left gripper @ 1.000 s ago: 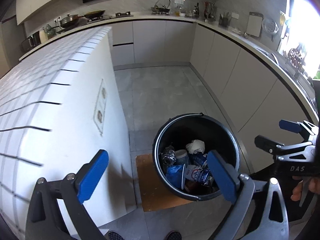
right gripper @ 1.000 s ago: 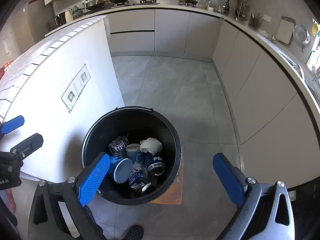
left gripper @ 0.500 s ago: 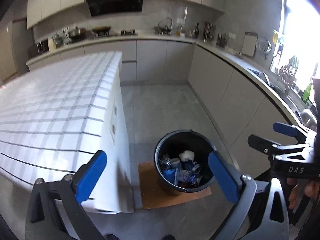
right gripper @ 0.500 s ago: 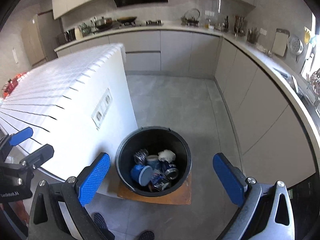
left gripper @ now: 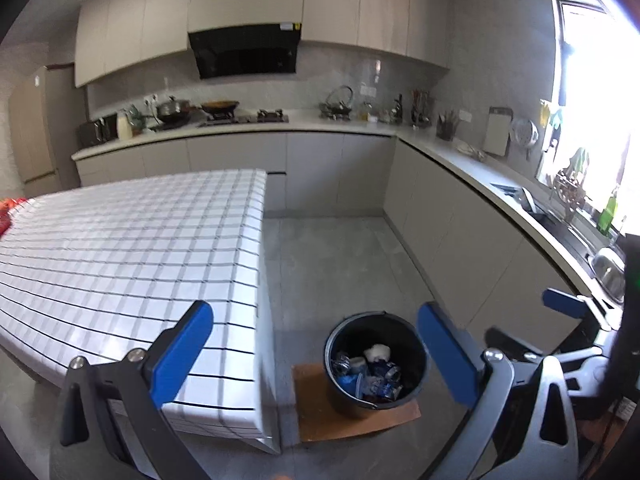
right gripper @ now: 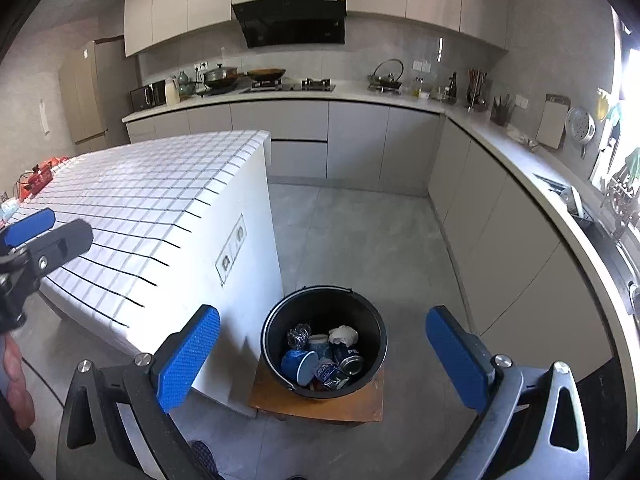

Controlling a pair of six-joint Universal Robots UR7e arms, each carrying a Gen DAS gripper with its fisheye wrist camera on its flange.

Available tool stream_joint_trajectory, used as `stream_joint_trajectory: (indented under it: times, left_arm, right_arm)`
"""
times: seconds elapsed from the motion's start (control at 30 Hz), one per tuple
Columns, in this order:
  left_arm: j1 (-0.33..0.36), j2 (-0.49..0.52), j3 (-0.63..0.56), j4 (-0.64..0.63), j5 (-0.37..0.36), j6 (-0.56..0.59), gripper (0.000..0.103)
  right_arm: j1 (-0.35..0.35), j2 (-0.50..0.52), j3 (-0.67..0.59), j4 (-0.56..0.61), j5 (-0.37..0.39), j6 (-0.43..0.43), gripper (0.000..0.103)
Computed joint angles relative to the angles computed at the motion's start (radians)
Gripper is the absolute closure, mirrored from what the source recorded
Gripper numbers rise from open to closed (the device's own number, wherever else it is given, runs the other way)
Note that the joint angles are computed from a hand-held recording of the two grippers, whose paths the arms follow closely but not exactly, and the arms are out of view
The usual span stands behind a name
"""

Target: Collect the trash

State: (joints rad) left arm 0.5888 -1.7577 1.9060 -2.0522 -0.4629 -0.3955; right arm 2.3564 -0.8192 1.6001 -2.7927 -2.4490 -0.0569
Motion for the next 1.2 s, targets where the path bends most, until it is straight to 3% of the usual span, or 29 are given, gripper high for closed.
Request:
stream_joint_trajectory:
  times: [0.17, 0.33, 0.67, 1.2]
  left_arm:
    - [-0.037, -0.034, 0.008, 0.032, 0.045, -0.017, 0.000]
    - [-0.047, -0.065, 0.023, 0.013, 0.026, -0.025, 0.000]
    - [-0.033, -0.058, 0.023, -0.022, 0.030, -0.007, 0.000]
    - [-0.055, -0.066, 0.022, 0.050, 0.031, -0.063, 0.000]
  right_arm:
    - [0.051, -0.007, 0.000, -0.019, -0.022, 0.001, 0.000]
    - [0.080, 0.002, -0.005, -0.034, -0.040, -0.008, 0.000]
    - [0.078, 0.012, -0.027, -0.052, -0.064, -0.023, 0.000]
    - [0.079, 0.016, -0.029, -0.075, -0.053, -0.048, 0.000]
